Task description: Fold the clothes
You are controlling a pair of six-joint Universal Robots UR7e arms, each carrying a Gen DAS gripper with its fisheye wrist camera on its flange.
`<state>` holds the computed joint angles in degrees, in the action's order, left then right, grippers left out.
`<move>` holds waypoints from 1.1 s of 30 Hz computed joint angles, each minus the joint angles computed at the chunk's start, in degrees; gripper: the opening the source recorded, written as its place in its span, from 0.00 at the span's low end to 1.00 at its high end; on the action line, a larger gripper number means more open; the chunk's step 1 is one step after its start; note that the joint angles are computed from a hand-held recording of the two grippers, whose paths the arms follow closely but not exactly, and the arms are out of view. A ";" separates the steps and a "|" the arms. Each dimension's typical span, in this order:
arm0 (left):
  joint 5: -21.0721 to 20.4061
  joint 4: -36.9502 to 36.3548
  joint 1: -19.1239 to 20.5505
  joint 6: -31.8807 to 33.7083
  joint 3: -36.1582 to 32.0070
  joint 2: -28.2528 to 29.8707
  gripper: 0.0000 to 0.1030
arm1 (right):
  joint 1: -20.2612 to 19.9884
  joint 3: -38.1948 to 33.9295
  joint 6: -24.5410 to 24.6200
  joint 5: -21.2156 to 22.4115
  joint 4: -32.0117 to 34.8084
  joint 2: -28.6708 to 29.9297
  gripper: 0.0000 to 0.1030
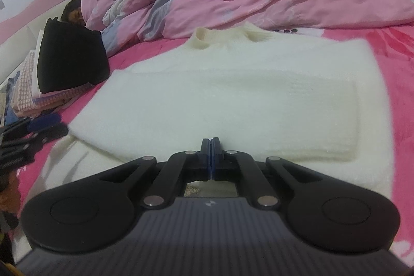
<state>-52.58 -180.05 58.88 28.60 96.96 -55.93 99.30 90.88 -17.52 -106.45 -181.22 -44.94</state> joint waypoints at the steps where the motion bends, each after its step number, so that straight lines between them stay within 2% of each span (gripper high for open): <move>1: 1.20 2.43 0.72 -2.19 -1.63 0.93 0.46 | -0.07 0.08 0.06 0.17 -0.05 -0.05 0.00; 2: 1.81 4.34 1.56 -4.56 -2.62 1.33 0.40 | -0.13 0.16 0.13 0.34 -0.10 -0.11 0.00; 3: 2.25 6.17 2.43 -6.95 -3.51 1.63 0.39 | -0.21 0.27 0.24 0.55 -0.08 -0.21 0.00; 5: 0.16 6.98 3.24 -10.53 -3.57 0.35 0.33 | -0.26 0.26 0.26 0.69 0.16 -0.32 0.00; 6: 1.54 7.00 2.92 -11.08 -3.77 0.14 0.32 | -0.28 0.25 0.26 0.76 0.29 -0.37 0.00; 10: 0.34 9.21 2.81 -12.34 -7.48 0.72 0.32 | -0.11 0.14 -0.38 0.37 0.42 -0.32 0.00; 14: -0.75 14.65 3.27 -13.80 -15.67 5.89 0.33 | -0.04 0.22 -0.80 0.29 0.16 -0.25 0.00; 16: 1.66 17.69 4.15 -15.75 -20.14 9.35 0.33 | -0.21 0.34 -0.64 0.78 0.19 -0.38 0.00; 17: 3.00 18.13 4.68 -15.87 -22.02 10.89 0.30 | -0.41 0.44 -0.41 1.30 0.31 -0.52 0.00; 20: 1.50 19.40 5.97 -18.85 -25.29 12.01 0.22 | -1.04 0.63 0.56 3.01 1.17 -1.09 0.00; 23: 0.13 21.20 5.62 -20.10 -28.08 12.45 0.29 | -1.46 0.66 2.61 4.61 2.51 -1.87 0.00; 27: -8.22 25.92 5.49 -19.81 -35.89 15.95 0.36 | -0.91 -2.57 5.76 6.40 6.90 -2.60 0.05; 29: -13.04 31.83 6.09 -21.64 -43.41 20.01 0.45 | -0.43 -5.54 7.21 7.63 9.63 -2.58 0.05; 30: -15.46 35.06 6.42 -22.51 -47.76 22.36 0.47 | -0.03 -8.74 7.80 6.12 11.54 -1.56 0.05; 31: -16.42 38.12 6.68 -23.76 -52.96 25.42 0.49 | 0.35 -12.10 8.38 4.60 13.51 -0.44 0.05; 33: -15.08 43.37 6.91 -26.06 -63.80 32.01 0.49 | 0.66 -22.59 10.01 1.92 19.32 4.21 0.05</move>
<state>-67.65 -136.68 65.79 2.54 33.16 -23.93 99.97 68.29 -7.52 -104.53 -161.91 -40.72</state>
